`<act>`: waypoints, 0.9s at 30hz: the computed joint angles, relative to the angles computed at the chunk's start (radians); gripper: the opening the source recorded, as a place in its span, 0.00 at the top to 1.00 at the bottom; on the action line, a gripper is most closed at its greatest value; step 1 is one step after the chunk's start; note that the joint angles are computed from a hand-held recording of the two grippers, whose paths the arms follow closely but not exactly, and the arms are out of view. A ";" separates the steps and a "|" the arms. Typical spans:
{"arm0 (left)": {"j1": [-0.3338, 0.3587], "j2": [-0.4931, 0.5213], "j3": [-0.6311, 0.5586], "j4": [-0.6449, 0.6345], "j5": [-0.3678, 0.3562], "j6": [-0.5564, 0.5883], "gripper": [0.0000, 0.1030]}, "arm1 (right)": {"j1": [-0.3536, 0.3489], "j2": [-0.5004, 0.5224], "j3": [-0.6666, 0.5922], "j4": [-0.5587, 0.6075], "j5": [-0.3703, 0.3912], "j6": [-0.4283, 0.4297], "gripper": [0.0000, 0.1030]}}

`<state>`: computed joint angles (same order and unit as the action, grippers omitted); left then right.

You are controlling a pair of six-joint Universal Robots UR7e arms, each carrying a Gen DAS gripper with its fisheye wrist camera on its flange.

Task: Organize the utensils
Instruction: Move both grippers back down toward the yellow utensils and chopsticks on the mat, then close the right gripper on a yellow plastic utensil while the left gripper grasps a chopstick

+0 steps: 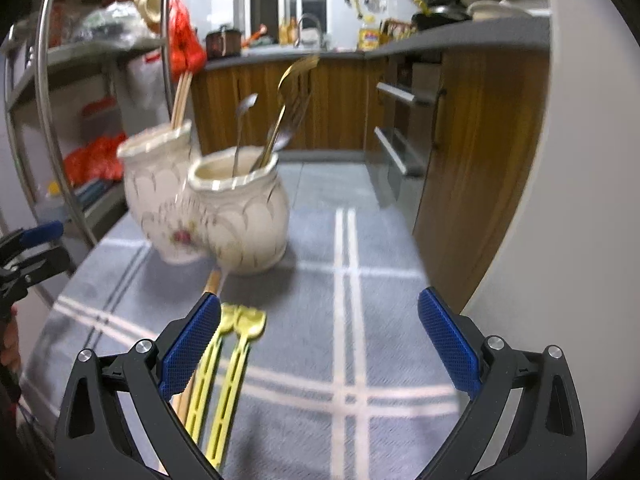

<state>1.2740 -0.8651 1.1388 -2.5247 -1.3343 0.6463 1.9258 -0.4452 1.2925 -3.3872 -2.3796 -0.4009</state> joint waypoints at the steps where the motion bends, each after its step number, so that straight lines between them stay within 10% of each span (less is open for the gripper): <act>1: 0.001 0.000 0.002 0.002 0.003 0.000 0.06 | 0.001 0.004 -0.004 0.015 -0.007 0.002 0.05; 13: 0.001 -0.001 0.021 0.014 0.013 -0.008 0.06 | -0.002 0.001 0.000 0.171 0.000 0.115 0.09; 27: -0.012 -0.005 0.041 0.019 0.015 -0.017 0.06 | -0.018 -0.036 0.020 0.365 0.119 0.241 0.75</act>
